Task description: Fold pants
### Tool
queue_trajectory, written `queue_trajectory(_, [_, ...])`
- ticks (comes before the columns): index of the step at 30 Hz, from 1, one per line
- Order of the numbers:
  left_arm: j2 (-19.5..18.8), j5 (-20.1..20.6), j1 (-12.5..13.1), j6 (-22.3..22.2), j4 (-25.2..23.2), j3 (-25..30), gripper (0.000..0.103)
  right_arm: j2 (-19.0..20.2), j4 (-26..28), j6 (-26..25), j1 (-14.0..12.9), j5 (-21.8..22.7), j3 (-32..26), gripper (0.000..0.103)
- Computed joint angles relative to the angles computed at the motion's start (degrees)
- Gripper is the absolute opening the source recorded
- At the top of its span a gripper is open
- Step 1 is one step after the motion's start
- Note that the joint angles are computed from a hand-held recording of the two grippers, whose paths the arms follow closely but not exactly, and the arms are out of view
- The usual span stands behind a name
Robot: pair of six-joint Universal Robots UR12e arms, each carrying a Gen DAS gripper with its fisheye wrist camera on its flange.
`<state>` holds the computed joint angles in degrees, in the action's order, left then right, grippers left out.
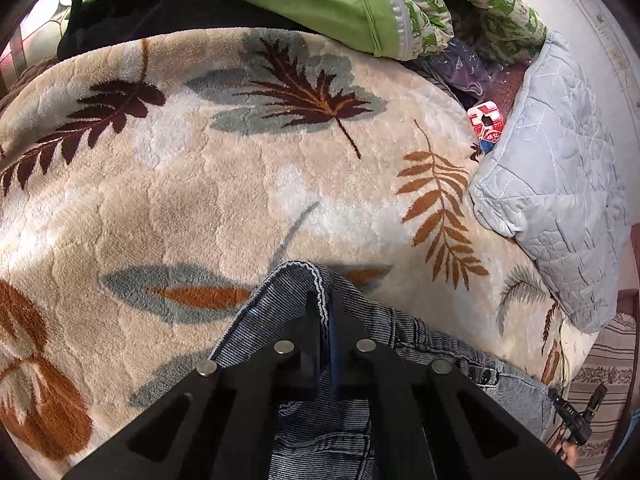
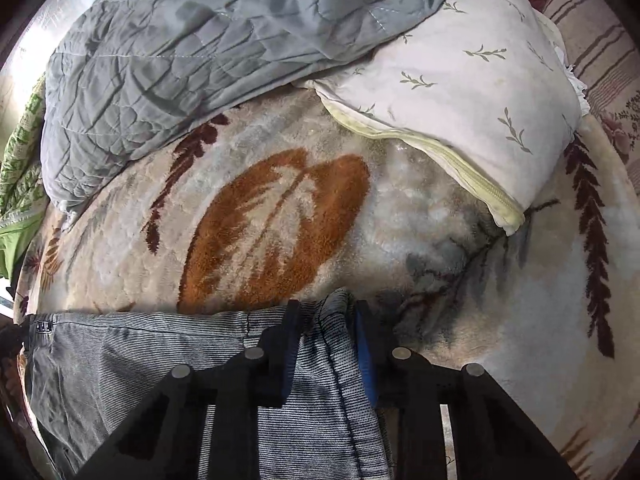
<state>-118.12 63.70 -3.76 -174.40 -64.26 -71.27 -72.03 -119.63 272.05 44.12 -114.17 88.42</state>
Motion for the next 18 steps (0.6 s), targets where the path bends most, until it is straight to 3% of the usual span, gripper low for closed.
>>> queue_trajectory(4, [1.50,-1.55,0.68,-1.18,4.05,-1.82,0.002,0.33,3.56,0.82,0.69,-2.64,-2.00,0.017])
queue_trajectory(9, [6.05,-6.86,2.87,-2.09,9.73,-6.14,0.002,-0.20,5.85,3.65,2.89,-8.97,-3.95,0.016])
queue_trajectory(15, [14.50,-16.94,8.46,-0.04,11.95,-14.48,0.003,-0.83,9.14,10.39,8.36,-18.20,-7.03,0.016])
queue_trajectory(18, [18.83,-20.38,11.88,2.83,9.85,-19.24,0.003,-0.50,12.49,14.84,12.20,-21.51,-8.98,0.016])
